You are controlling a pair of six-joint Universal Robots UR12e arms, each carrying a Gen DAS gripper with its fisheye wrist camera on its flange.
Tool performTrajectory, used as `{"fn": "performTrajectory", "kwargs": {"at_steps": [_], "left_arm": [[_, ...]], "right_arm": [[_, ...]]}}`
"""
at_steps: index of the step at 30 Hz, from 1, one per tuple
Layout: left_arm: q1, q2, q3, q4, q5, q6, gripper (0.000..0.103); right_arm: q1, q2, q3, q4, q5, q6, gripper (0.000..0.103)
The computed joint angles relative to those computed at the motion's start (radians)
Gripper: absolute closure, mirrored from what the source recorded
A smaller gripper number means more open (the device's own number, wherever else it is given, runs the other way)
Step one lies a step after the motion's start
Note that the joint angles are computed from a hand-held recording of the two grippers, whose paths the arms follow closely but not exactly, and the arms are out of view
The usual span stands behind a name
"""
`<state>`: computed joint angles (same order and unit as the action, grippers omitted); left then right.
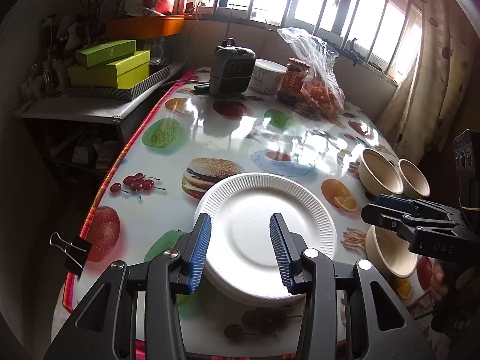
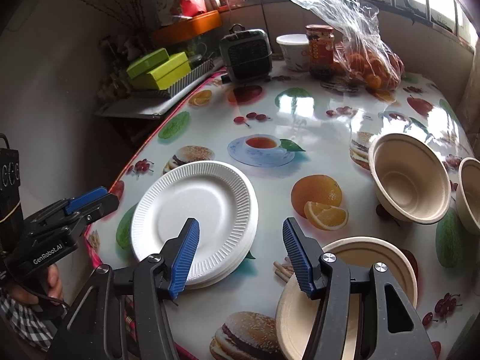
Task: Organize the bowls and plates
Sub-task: 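Open both grippers and withdraw from the stacked plates, then move both grippers toward a beige paper bowl on the table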
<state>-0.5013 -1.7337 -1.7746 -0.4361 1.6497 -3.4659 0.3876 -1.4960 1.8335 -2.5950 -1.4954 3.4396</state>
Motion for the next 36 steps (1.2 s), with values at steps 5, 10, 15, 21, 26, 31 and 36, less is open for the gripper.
{"fn": "performTrajectory", "kwargs": {"at_steps": [5,10,15,21,26,31,36], "left_arm": [[-0.018,-0.009,0.012,0.022,-0.03,0.033,0.06],[-0.033,-0.027,0.031,0.019,-0.066,0.066,0.06],[-0.053,-0.044,0.052,0.038,-0.075,0.113,0.06],[-0.077,-0.074,0.096,0.033,-0.098,0.163,0.06],[-0.094,-0.105,0.137,0.002,-0.134,0.201,0.06],[-0.105,-0.132,0.171,-0.038,-0.157,0.212,0.06],[-0.11,-0.158,0.202,-0.075,-0.164,0.21,0.06]], "right_arm": [[0.015,-0.028,0.029,-0.038,-0.07,0.011,0.042],[0.023,-0.057,0.059,-0.07,-0.136,0.038,0.042],[0.03,-0.096,0.103,-0.103,-0.218,0.074,0.04],[0.032,-0.141,0.153,-0.103,-0.318,0.117,0.039],[0.02,-0.177,0.193,-0.104,-0.374,0.162,0.039],[0.005,-0.206,0.228,-0.112,-0.397,0.194,0.039],[-0.008,-0.216,0.246,-0.104,-0.428,0.212,0.039]]}}
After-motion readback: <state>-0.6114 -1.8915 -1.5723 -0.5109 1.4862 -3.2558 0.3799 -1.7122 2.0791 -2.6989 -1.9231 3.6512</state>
